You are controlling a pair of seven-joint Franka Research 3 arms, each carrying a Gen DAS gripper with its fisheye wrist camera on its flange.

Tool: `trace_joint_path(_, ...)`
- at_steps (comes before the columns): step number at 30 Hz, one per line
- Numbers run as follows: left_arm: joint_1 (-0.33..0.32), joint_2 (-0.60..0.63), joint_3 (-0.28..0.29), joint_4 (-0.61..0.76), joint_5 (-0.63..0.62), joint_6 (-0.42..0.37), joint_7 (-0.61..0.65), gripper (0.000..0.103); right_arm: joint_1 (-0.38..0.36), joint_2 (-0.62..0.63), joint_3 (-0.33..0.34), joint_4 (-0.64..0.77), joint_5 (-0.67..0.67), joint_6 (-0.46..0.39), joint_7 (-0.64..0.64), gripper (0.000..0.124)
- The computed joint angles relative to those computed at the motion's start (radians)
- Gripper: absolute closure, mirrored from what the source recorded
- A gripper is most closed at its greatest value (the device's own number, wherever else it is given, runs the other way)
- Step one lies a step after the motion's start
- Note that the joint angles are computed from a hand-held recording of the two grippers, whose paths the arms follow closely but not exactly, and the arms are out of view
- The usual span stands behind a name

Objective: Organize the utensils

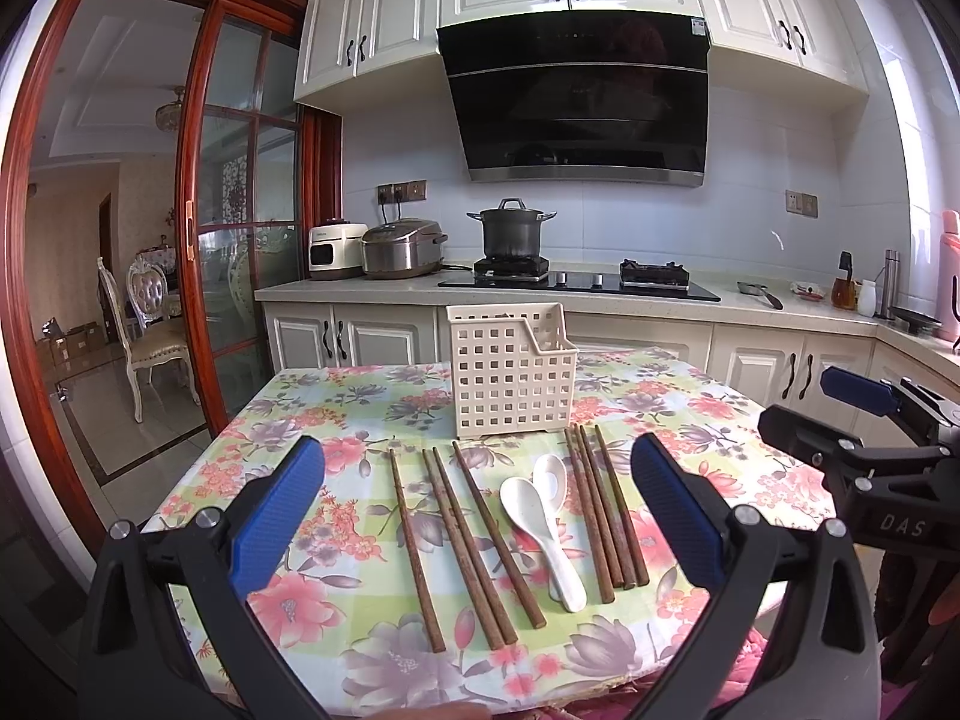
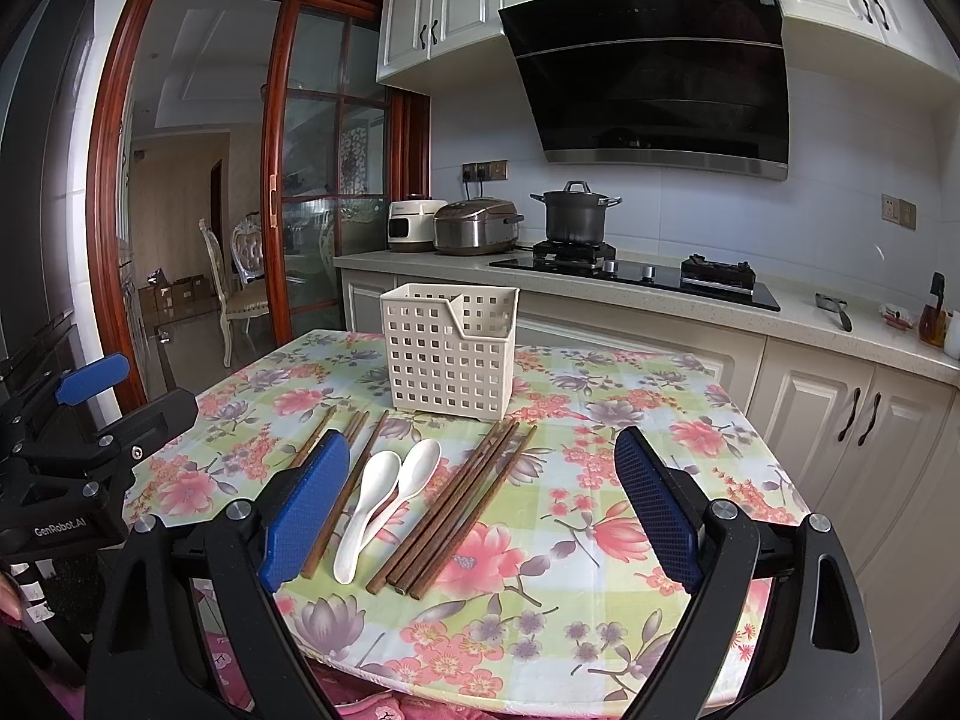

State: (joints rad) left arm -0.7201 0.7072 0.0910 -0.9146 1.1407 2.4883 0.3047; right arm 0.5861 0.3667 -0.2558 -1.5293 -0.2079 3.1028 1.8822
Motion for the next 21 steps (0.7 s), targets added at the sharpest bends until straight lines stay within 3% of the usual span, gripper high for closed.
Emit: trace_joint_path(21,0.006,-0.004,-0.001,-0.014,0.002,0.014,-0.008,0.004,-0.001,0.001,0.002,-0.001,0.01,0.001,-0.006,0.039)
